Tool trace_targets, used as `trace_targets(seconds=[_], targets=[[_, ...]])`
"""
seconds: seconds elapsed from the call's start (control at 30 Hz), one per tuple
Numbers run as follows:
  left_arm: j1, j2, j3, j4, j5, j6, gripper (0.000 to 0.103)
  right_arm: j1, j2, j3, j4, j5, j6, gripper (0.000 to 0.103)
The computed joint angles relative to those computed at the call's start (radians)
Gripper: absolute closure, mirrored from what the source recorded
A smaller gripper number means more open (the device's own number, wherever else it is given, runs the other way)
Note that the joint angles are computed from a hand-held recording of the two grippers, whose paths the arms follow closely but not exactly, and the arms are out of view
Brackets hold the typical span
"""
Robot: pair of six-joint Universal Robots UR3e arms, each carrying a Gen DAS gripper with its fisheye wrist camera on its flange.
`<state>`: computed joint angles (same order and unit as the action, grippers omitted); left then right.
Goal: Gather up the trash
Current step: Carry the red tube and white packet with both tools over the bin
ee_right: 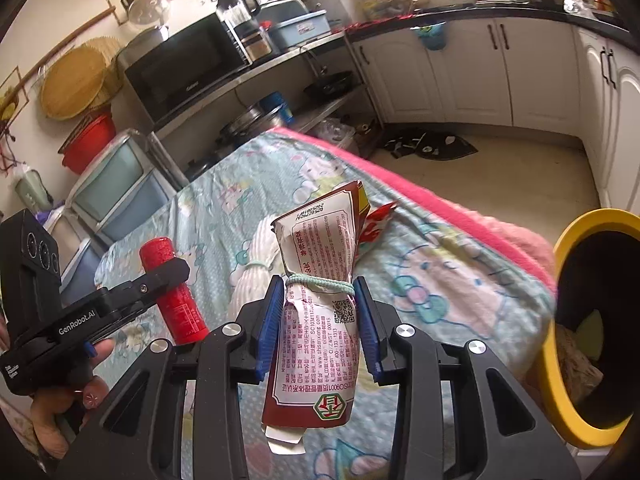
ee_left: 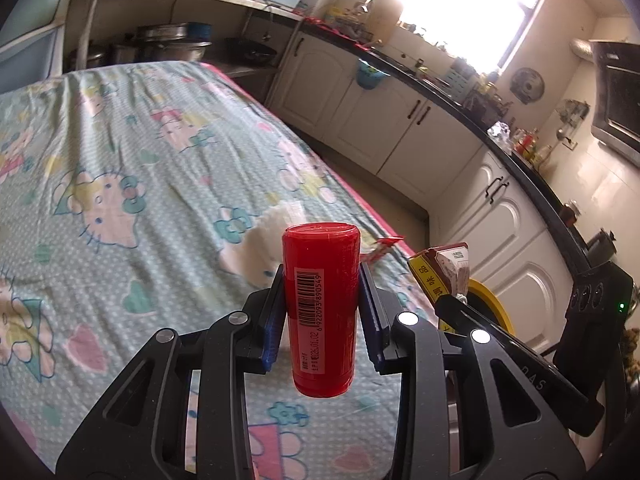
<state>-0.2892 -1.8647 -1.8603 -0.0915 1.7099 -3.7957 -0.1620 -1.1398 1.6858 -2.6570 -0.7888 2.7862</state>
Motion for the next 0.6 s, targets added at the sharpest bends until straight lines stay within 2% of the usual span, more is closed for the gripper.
trace_targets(seconds=[0.6], targets=[[-0.088, -0.171, 0.302, -0.086, -0.005, 0.067, 0.077, -0.185, -0.152, 0.137, -0.044, 0.040, -0.021, 0.069]])
